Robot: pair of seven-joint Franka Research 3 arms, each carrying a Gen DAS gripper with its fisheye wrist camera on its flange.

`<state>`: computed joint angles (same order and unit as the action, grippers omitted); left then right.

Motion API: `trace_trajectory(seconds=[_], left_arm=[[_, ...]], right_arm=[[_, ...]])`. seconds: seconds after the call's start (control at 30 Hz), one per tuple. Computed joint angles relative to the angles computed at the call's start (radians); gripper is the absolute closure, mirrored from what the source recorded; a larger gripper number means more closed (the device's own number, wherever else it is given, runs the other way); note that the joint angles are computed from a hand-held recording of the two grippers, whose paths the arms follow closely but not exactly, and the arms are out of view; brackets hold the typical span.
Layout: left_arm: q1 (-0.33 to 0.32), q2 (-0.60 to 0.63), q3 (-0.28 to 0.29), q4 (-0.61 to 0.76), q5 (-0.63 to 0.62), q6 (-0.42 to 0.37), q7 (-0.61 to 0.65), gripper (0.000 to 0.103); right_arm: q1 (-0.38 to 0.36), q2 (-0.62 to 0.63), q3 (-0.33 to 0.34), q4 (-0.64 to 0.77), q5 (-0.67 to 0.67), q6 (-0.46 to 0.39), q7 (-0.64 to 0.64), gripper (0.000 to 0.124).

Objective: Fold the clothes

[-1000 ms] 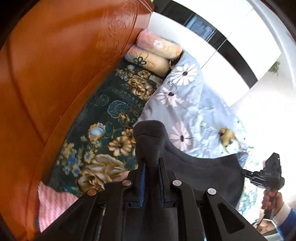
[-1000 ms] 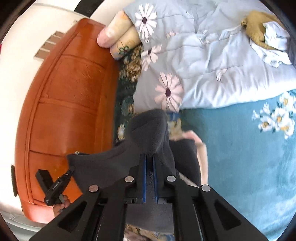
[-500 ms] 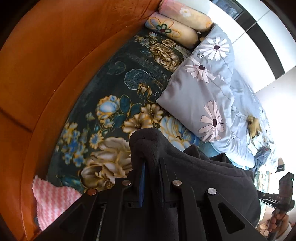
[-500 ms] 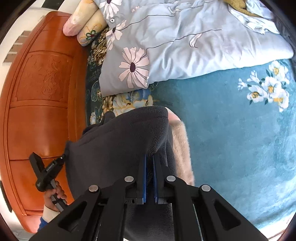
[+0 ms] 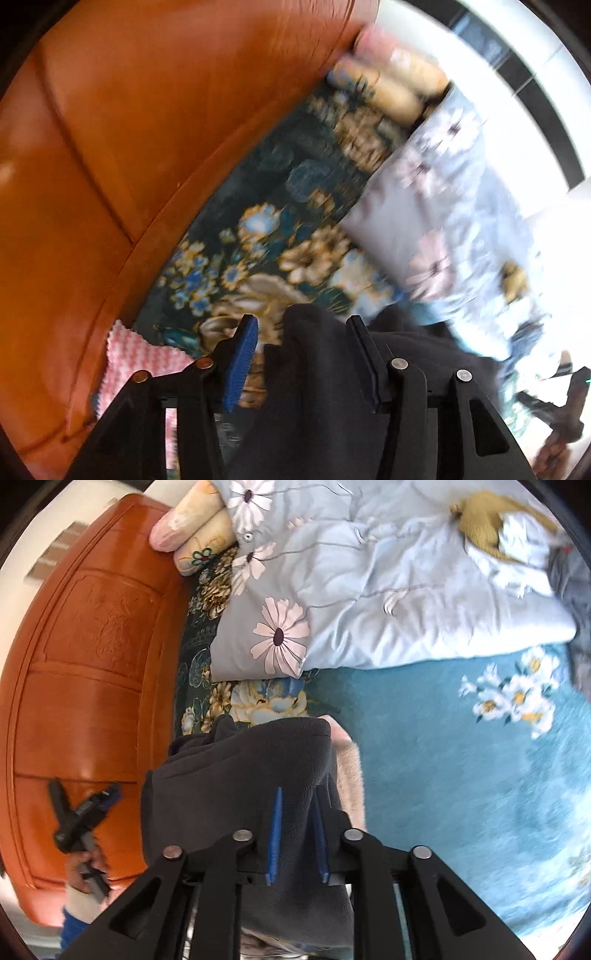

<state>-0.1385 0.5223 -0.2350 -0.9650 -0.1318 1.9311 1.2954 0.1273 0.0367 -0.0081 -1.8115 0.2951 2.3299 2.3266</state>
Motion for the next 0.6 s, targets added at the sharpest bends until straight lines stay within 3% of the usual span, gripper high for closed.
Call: trace_trajectory(seconds=[0.13,0.27,0.43,0.6], left_arm=[[0.035,-0.193,-0.048,-0.283,-0.125,0.102,0.1,0.044],[-0.017,-0.289,-0.046,-0.438,-0.099,0.116,0.183,0.044],[-0.055,-0.315,-0.033,-0.523,-0.091,0.105,0.188,0.044],[-0.066,-0.279,-0.027,-0.509,-0.084,0.095,0.186,0.043]], right_arm=[[0.027,0.01,0.02,0.047,-0.041,-0.014,-0.018,0.102],[0.065,0.039,0.05,0.077,0.011,-0.011,-0.125,0.095],[0.089,0.071,0.045,0.091,-0.004,-0.068,-0.117,0.095],[0.085,0.085,0.037,0.085,0.01,-0.085,-0.115,0.095]])
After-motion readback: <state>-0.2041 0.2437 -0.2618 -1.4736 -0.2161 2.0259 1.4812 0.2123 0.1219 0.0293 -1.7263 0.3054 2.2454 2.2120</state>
